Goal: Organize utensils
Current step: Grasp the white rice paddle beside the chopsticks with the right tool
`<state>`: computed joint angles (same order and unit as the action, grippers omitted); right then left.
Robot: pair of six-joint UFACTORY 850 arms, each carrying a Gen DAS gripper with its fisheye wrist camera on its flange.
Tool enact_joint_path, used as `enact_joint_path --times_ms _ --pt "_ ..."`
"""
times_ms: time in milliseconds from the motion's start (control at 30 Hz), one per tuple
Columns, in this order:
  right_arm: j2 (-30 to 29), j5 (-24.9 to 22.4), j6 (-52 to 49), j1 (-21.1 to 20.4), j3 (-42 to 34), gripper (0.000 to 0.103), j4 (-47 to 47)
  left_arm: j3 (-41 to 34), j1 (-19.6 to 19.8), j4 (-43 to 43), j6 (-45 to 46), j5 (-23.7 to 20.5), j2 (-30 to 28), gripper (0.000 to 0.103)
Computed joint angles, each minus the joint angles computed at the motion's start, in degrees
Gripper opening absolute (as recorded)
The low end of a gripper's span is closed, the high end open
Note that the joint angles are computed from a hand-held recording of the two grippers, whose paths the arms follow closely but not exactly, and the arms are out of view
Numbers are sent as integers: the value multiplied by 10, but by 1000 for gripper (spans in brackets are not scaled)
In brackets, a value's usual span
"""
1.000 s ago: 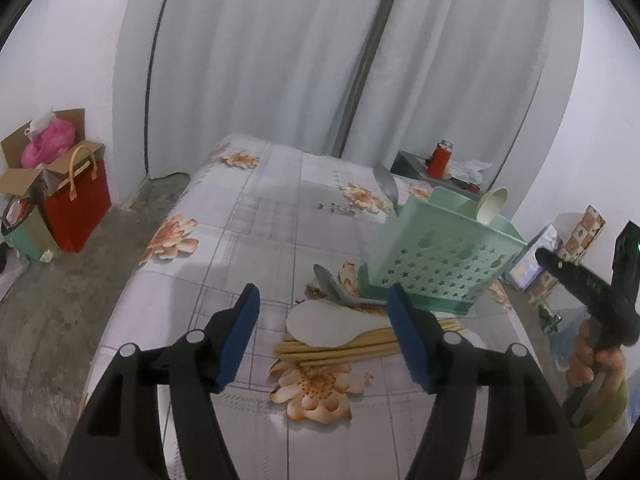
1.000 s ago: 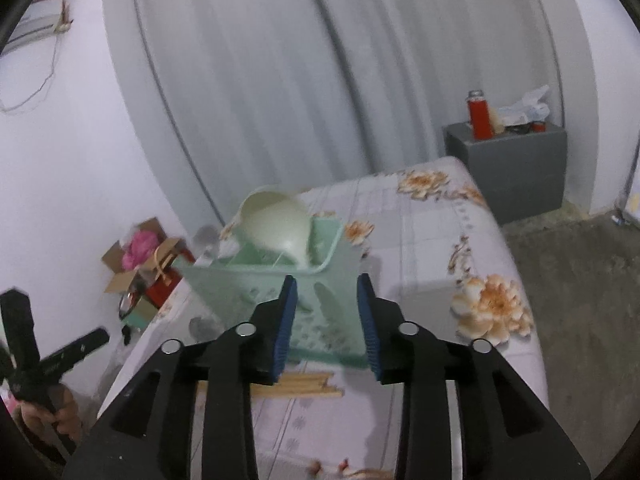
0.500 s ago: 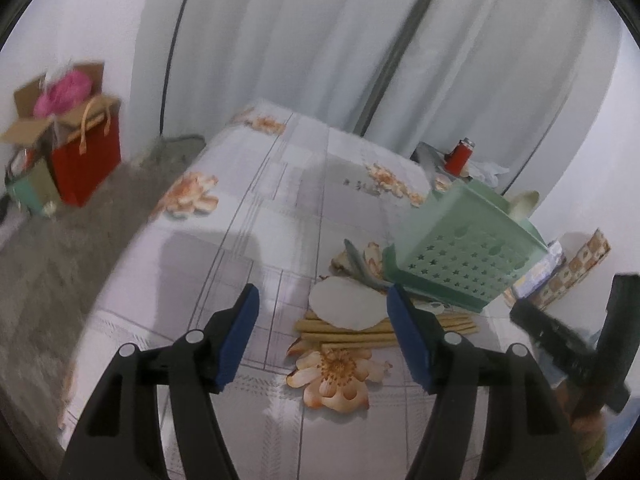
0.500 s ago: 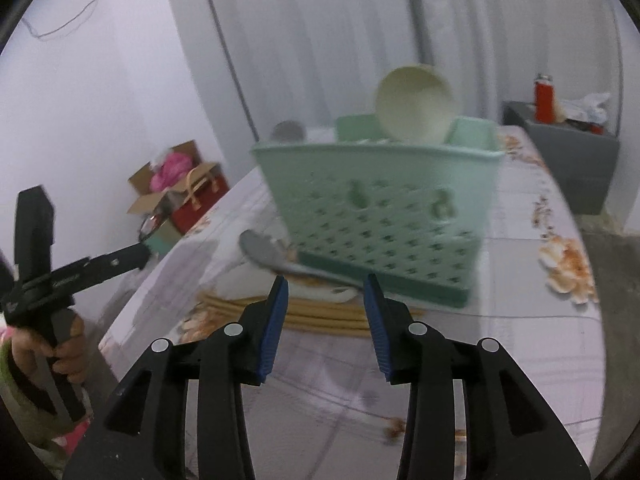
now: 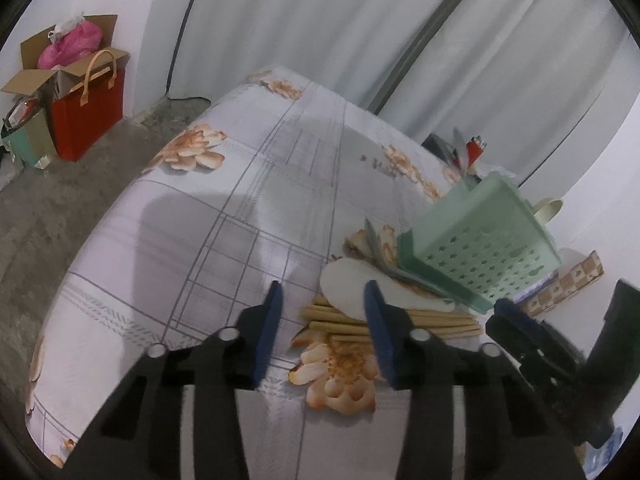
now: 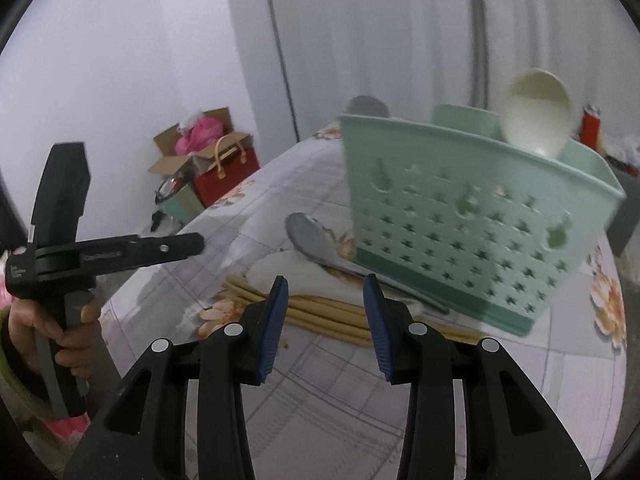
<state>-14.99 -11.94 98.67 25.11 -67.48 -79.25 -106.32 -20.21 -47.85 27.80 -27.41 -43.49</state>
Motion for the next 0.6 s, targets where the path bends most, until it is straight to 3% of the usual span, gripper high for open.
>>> enact_joint_path --times_ms 100,267,400,600 --pt "-27 -14 -100 11 -31 38 54 4 -2 22 -8 11 0 24" --pt "-79 -75 -269 36 -84 37 107 17 1 15 1 21 5 21" --pt "-113 -130 -352 52 -113 35 106 26 7 -3 18 25 7 21" --pt "-148 -175 -428 64 -141 35 98 29 15 -36 44 16 2 21"
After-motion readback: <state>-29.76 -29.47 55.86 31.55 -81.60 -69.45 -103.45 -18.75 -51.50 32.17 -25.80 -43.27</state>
